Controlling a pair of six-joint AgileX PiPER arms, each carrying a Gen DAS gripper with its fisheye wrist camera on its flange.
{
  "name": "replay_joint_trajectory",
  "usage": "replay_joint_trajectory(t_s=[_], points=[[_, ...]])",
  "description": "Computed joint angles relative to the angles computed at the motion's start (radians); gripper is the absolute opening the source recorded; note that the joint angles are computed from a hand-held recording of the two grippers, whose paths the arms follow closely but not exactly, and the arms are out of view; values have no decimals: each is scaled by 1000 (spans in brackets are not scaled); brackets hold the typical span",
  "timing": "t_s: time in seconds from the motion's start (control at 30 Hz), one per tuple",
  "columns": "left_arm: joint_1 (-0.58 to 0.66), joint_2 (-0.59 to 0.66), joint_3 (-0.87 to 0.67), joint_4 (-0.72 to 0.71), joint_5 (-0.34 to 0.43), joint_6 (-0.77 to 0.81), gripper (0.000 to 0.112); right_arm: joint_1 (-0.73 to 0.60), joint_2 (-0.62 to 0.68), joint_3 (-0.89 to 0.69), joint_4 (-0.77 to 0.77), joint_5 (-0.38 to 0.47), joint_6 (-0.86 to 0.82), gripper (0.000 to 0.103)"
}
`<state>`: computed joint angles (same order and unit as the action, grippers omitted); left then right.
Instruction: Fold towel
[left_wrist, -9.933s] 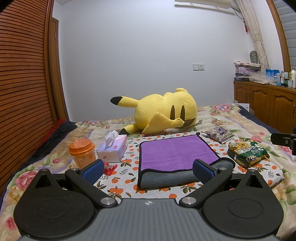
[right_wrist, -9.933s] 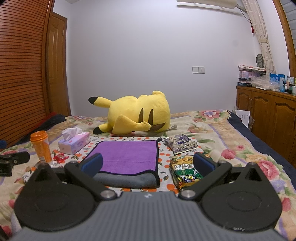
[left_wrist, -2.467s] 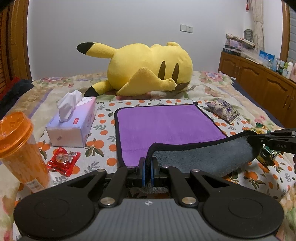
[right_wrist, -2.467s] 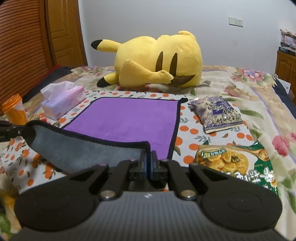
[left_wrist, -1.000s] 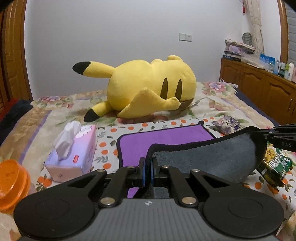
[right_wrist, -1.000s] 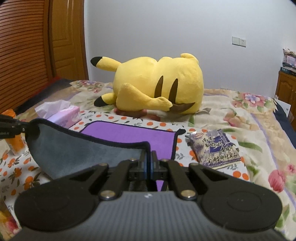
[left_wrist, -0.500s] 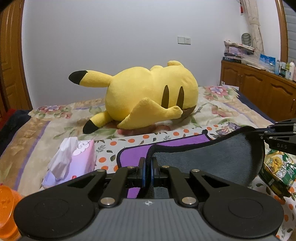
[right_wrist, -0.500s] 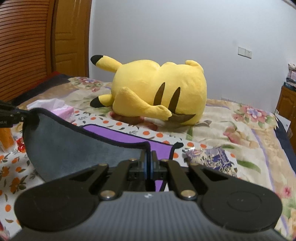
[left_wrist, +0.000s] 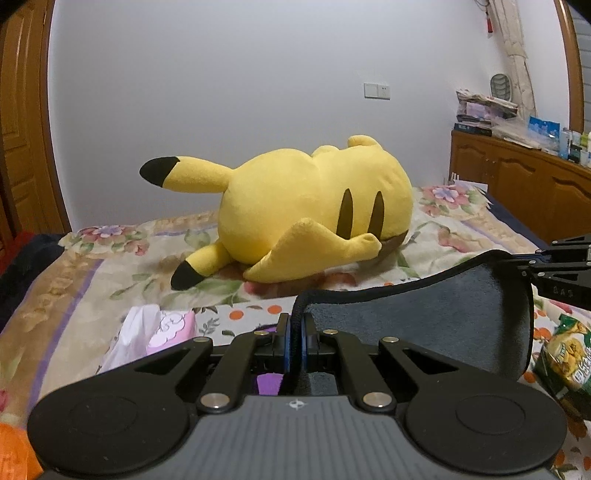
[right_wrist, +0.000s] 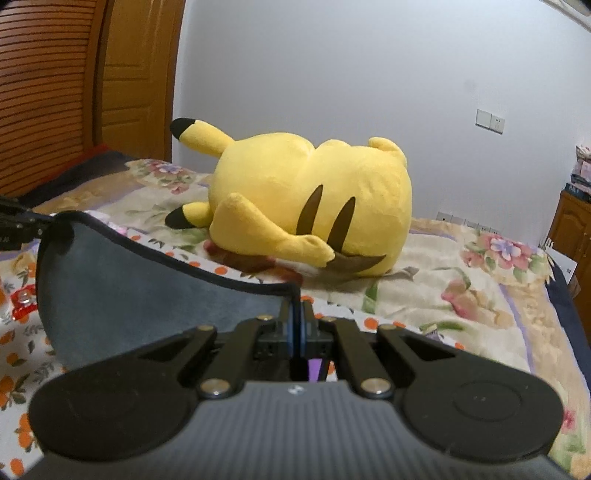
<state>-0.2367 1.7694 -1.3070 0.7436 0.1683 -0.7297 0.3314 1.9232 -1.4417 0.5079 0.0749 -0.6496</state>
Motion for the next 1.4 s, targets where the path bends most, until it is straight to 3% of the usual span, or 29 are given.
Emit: replay_joint_trajectory(t_s=[0.13,0.3,0.77,0.9,1.07,1.4], points=[[-2,37,-56,-13,16,12,6,3,40,-65,-250,13,234,4],[-17,83,-106,175,51,-157,6,1,87,-141,-439,31,415,4],[-14,230,-285,200,128,-170,6,11,204,-308,-762,80,682,4],[-15,276,-322,233,146,-212,6,17,251,-367,-784,121,697,4],[-9,339,-378,211,164,-206,6,32,321,-447,-916,178,811,4],[-1,445,-482,71,210,-60,6,47,458,-651,-867,334,754,4]])
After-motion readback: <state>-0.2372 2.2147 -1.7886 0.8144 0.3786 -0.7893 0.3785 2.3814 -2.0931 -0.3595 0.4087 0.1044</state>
